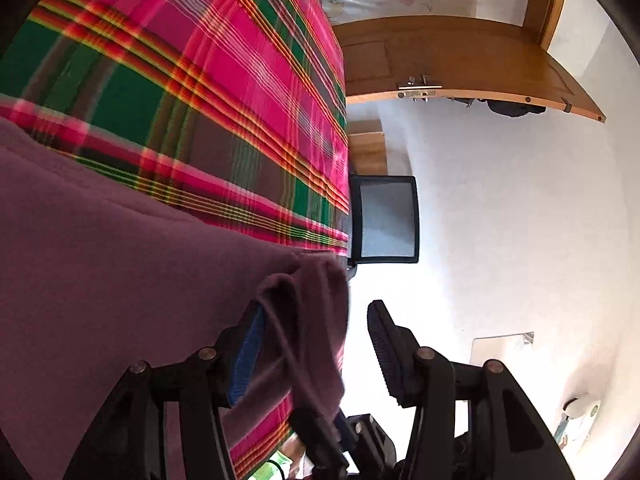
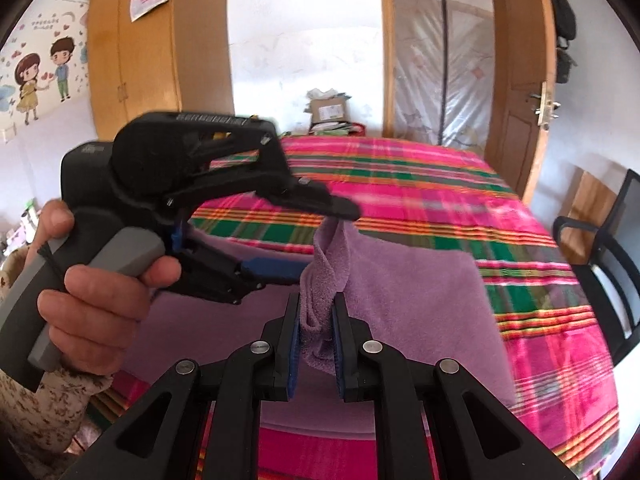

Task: Fold clothes
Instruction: 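Hold the lifted fleece corner with the right gripper while the left gripper grasps the fleece edge beside it, then open the right gripper to release the fleece and move it back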

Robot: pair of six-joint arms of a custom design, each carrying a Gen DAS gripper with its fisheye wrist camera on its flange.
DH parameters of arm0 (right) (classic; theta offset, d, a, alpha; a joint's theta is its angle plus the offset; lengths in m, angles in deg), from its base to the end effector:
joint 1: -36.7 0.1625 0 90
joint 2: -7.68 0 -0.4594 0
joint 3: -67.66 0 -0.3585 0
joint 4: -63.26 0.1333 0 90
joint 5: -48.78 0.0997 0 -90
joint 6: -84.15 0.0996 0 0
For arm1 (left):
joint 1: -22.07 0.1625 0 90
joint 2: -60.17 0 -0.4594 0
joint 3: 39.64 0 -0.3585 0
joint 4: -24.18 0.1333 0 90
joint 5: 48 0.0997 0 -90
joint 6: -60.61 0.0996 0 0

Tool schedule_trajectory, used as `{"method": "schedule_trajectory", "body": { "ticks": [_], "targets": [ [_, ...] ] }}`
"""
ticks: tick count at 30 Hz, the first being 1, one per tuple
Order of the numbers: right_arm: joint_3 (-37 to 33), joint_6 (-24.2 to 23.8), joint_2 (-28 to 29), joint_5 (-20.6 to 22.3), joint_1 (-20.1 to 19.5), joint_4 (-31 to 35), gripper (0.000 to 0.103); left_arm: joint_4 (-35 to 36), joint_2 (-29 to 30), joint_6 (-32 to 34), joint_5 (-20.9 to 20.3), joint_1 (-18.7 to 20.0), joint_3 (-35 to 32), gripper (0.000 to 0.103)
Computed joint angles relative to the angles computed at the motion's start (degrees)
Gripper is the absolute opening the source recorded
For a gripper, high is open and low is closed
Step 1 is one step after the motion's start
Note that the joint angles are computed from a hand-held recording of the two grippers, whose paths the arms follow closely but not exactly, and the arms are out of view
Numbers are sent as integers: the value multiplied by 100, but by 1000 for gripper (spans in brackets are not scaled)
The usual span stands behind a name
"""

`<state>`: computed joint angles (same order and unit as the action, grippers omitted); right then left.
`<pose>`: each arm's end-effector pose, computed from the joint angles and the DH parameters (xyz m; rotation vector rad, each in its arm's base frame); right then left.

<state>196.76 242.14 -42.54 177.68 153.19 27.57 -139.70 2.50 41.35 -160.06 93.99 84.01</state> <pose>0.2200 -0.2829 0.0380 0.6262 -2.2490 1.0300 -0.0650 -0.5080 0.1455 -0.0086 -2.7338 0.0082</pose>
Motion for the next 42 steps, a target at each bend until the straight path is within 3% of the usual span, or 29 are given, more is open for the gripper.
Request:
{"method": "schedule_trajectory", "body": {
  "ticks": [15, 26, 38, 42],
  "targets": [
    [-300, 150, 528, -519, -137, 258, 14, 89, -421, -38, 1042, -125, 204, 45],
    [-403, 164, 713, -761, -296, 362, 14, -5, -463, -168, 1429, -21, 279, 39],
    [-478, 207, 809, -896, -417, 472, 19, -360, -604, -283, 1908, -112, 514, 39],
    [-423, 180, 756, -1125, -481, 509, 28, -633, -710, -396, 2250, -249, 667, 39]
  ]
}}
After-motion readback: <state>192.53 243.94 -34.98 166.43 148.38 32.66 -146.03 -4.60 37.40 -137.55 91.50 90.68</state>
